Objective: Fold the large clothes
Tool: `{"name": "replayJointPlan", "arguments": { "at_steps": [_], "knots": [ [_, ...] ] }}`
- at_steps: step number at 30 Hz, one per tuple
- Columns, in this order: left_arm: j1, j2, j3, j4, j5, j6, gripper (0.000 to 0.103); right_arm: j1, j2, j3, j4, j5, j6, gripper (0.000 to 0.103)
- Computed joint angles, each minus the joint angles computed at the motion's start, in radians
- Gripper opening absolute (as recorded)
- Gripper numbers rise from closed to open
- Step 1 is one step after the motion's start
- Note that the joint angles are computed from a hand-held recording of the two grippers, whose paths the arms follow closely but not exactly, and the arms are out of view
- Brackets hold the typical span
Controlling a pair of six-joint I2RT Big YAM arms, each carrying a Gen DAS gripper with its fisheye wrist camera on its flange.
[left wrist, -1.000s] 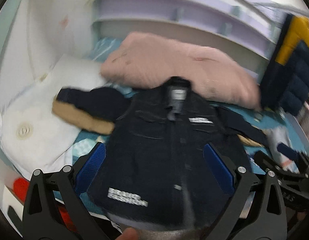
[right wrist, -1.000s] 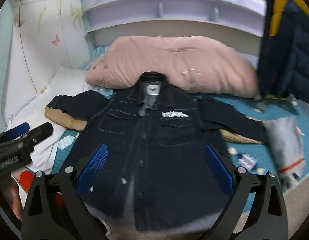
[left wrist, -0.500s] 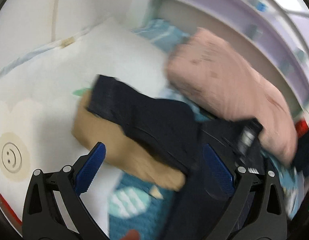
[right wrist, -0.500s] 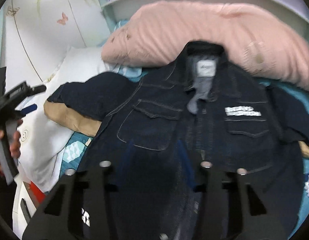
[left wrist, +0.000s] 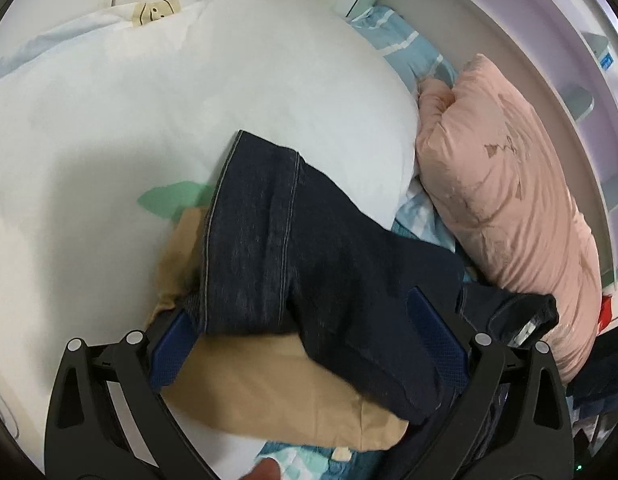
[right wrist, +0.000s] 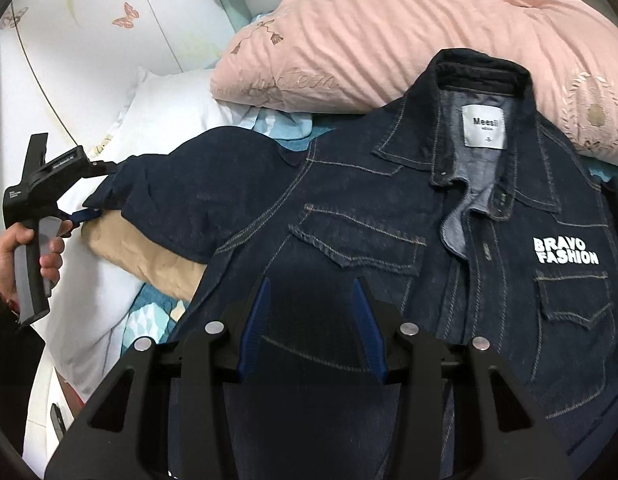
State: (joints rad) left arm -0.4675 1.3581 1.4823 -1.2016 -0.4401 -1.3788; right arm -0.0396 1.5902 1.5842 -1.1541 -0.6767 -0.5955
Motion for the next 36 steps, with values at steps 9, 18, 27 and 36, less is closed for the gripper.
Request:
{"name": "replayJointPlan", "arguments": {
  "at_steps": [9, 18, 27, 36],
  "knots": [
    [-0.044, -0.008, 0.082, -0.056, -0.122, 0.069, 0.012, 0.067, 0.063, 0.041, 0.039, -0.005, 0.080, 0.044],
    [-0.144, 0.077, 0.355, -0.036, -0.217, 0.293, 0.012, 0.197, 0.168, 0.083, 0.005, -0.020, 0.127, 0.000],
    [-0.197, 0.389, 0.760, -0.032, -0.124, 0.459, 0.011, 0.083, 0.284, 0.241, -0.185, -0.204, 0.127, 0.004],
    [-0.172, 0.360, 0.566, -0.176, -0.091, 0.260, 0.054, -0.108, 0.301, 0.285, -0.386, -0.177, -0.151, 0.004]
  ]
}}
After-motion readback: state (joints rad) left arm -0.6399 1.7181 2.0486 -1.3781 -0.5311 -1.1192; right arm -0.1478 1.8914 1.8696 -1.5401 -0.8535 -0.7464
